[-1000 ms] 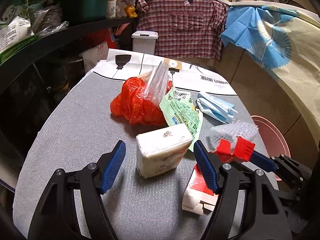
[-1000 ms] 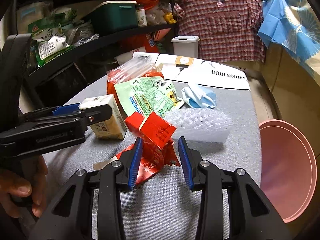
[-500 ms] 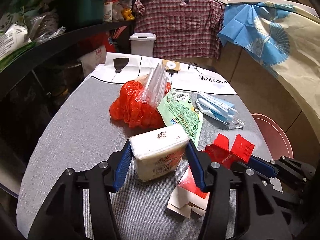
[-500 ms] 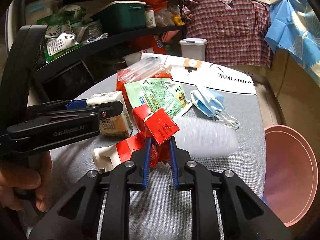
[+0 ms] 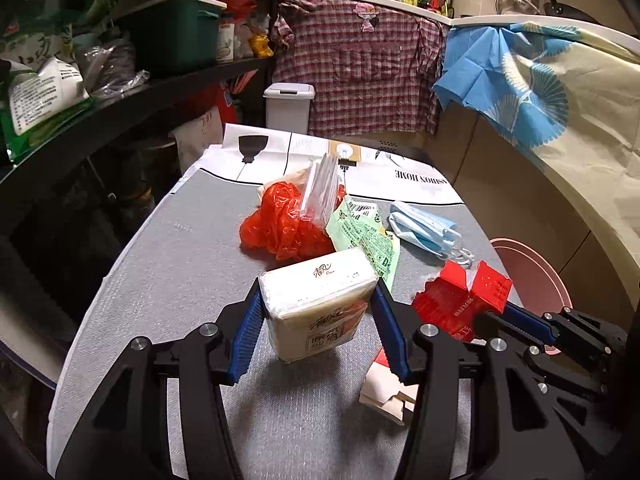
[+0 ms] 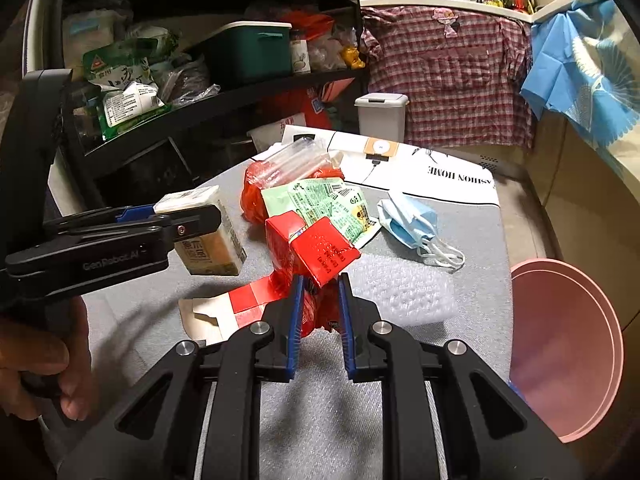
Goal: Collect trash
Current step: 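Grasp the red wrapper with the right gripper while the left grasps the tissue box, then carry the red wrapper and tissue box over the pink bin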
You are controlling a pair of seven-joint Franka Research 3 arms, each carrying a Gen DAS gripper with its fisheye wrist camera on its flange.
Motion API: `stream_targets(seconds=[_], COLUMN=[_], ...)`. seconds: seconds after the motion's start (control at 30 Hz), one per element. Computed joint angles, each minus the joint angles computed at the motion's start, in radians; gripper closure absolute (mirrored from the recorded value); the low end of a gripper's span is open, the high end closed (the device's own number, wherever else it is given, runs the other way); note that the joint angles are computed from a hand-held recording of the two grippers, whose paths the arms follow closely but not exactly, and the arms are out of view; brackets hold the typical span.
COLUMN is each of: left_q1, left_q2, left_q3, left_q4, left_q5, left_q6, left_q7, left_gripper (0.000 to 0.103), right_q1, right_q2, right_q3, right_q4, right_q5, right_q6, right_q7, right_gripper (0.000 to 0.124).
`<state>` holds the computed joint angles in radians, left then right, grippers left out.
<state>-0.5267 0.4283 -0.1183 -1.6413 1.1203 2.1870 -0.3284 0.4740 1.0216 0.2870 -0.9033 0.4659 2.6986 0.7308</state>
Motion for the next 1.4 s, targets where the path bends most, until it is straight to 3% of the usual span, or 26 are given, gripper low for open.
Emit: stream_targets(seconds=[0.7,1.4], left_q1=[-0.023,-0.040], left_q2=[-0.073,-0.091], left_q3=[-0.040,-0.068], left_q4=[-0.061,-0.070], left_q5=[0.049,0.058], left_q6=[-0.073,-0.114], left_q7=[-0.060,-0.071], left_gripper=[0.052,0.052], right_q1=[-0.067,-0.124], right_q2=[-0.172,-0.257], right_q3=[0.057,0.097], right_q4=[-0.273,-0.387], right_q5=[0.067,0.124], right_q6=[0.176,0.258], right_q7=[-0.054,-0.058], right_gripper=[0.108,0.108])
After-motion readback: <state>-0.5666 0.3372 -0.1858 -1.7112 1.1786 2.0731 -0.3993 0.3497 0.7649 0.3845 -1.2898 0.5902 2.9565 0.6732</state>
